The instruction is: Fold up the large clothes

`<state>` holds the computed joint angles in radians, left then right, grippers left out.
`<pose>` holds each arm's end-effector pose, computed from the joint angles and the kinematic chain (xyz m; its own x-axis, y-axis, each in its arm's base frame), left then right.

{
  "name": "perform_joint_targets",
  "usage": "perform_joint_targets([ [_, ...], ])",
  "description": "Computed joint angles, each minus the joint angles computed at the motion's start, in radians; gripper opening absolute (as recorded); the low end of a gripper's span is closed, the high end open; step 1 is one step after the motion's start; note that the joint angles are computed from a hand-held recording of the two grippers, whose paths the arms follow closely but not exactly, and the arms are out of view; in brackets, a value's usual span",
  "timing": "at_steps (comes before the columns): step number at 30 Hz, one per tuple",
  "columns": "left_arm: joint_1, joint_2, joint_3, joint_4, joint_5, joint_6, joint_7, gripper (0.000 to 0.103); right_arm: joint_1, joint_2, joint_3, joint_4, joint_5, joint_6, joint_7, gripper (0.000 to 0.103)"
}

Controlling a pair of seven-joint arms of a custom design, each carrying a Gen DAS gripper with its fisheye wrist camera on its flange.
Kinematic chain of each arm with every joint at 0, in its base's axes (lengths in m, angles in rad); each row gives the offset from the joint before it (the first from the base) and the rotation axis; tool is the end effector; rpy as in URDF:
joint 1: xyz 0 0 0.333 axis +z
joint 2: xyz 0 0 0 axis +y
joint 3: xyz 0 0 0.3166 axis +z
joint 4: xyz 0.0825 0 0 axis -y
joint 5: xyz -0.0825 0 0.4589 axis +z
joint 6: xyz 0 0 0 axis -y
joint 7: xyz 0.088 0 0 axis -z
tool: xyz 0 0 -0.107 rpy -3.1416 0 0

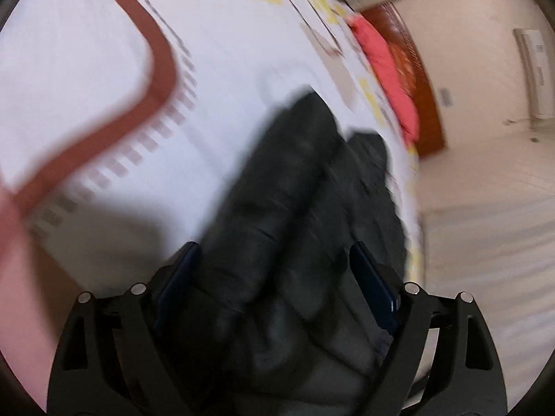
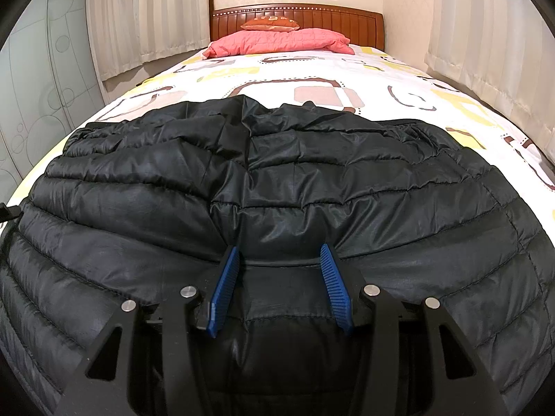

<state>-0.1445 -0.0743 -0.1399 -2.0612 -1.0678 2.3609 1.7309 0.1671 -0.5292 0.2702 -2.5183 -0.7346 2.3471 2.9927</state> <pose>0.6066 -0.1904 0.4828 0.0530 -0.6230 0.7804 -0.9457 -0.2823 -0.1611 0.4459 0.1979 0.4634 -0.5229 -0.8524 -0.0012 -0.5993 0.3687 -0.7106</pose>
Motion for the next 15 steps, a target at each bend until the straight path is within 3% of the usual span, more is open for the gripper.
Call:
perform_joint_targets([
  [1, -0.002, 0.008, 0.005, 0.004, -0.056, -0.036, 0.038, 0.086, 0.0, 0.001, 0.0, 0.001, 0.0, 0.001, 0.001, 0.049],
  [6, 0.002, 0.023, -0.005, -0.001, -0.067, 0.003, 0.052, 0.085, -0.003, 0.007, 0.0, 0.002, -0.003, 0.013, 0.009, 0.049],
  [9, -0.009, 0.001, -0.021, -0.013, 0.02, 0.025, 0.042, 0.07, -0.002, 0.009, -0.001, 0.005, -0.003, 0.009, 0.008, 0.049],
  [11, -0.015, 0.0, -0.017, -0.017, 0.016, 0.031, 0.049, 0.056, -0.002, 0.012, -0.001, 0.008, -0.001, 0.01, 0.011, 0.049],
  [15, -0.023, -0.014, -0.018, -0.029, 0.042, 0.061, 0.009, 0.044, -0.003, 0.012, -0.004, 0.005, -0.004, 0.025, 0.019, 0.05],
])
